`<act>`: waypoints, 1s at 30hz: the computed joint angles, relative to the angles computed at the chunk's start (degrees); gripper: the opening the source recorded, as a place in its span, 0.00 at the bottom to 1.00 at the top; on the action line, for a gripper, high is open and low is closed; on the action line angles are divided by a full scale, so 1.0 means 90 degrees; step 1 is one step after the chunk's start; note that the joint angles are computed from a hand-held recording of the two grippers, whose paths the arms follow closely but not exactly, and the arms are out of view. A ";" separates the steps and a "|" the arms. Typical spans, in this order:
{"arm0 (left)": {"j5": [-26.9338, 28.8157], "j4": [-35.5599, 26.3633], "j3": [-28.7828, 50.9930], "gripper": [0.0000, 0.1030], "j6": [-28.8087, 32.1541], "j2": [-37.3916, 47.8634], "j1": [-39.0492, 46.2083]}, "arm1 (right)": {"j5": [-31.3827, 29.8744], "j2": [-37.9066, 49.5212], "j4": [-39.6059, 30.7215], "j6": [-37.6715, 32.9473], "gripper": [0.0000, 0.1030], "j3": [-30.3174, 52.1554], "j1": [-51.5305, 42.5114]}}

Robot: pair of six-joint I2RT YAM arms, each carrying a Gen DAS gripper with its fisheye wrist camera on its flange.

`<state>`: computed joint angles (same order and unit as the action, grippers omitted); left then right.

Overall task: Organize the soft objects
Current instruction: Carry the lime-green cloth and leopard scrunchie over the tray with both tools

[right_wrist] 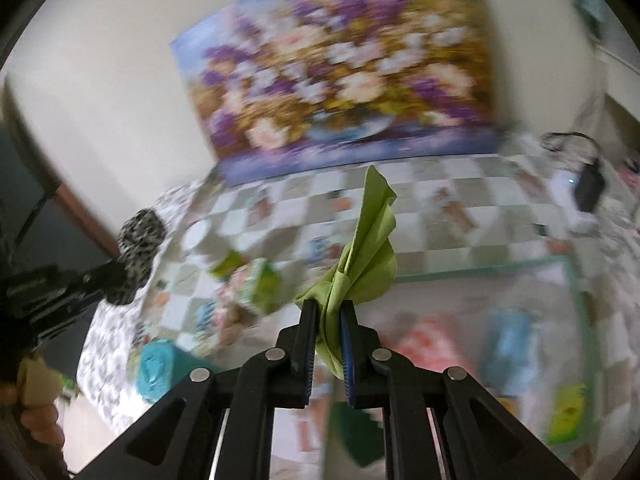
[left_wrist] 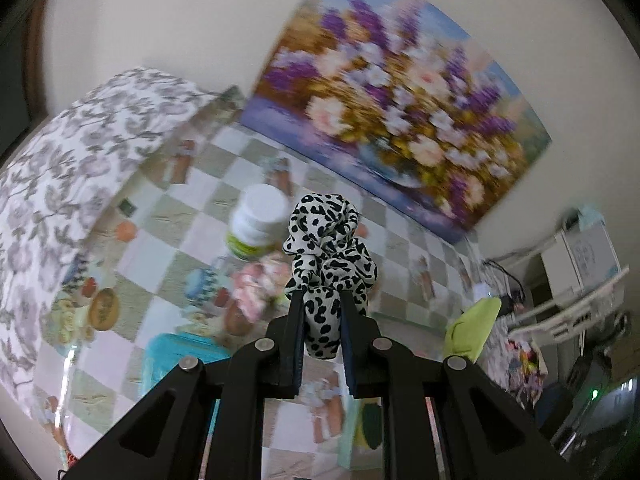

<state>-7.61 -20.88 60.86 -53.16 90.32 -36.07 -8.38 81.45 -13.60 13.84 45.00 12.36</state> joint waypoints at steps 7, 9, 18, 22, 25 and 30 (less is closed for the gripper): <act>0.0134 0.0031 0.1048 0.16 0.0308 0.1053 -0.0800 | -0.0030 -0.0345 -0.0115 -0.0239 0.12 -0.0257 -0.1466; 0.0173 -0.0010 0.1425 0.16 0.0425 0.1413 -0.1035 | -0.0192 -0.0342 -0.0144 -0.0314 0.12 -0.0277 -0.1917; 0.0526 -0.0205 0.2828 0.16 0.0801 0.2718 -0.1787 | -0.0428 -0.0102 -0.0241 -0.0629 0.12 -0.0305 -0.3051; 0.0786 -0.0151 0.3107 0.16 0.0806 0.3146 -0.1907 | -0.0296 0.0242 -0.0236 -0.0743 0.12 -0.0311 -0.3082; 0.1005 -0.0185 0.3281 0.16 0.0754 0.3461 -0.1908 | -0.0097 0.0607 -0.0221 -0.0790 0.12 -0.0269 -0.2954; 0.1166 -0.0482 0.3581 0.16 0.0683 0.3948 -0.1890 | -0.0154 0.1254 -0.0300 -0.0806 0.13 -0.0185 -0.2920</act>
<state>2.89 -25.22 93.09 -47.01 125.85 -53.07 -9.77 92.74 -16.30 6.59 43.33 -13.92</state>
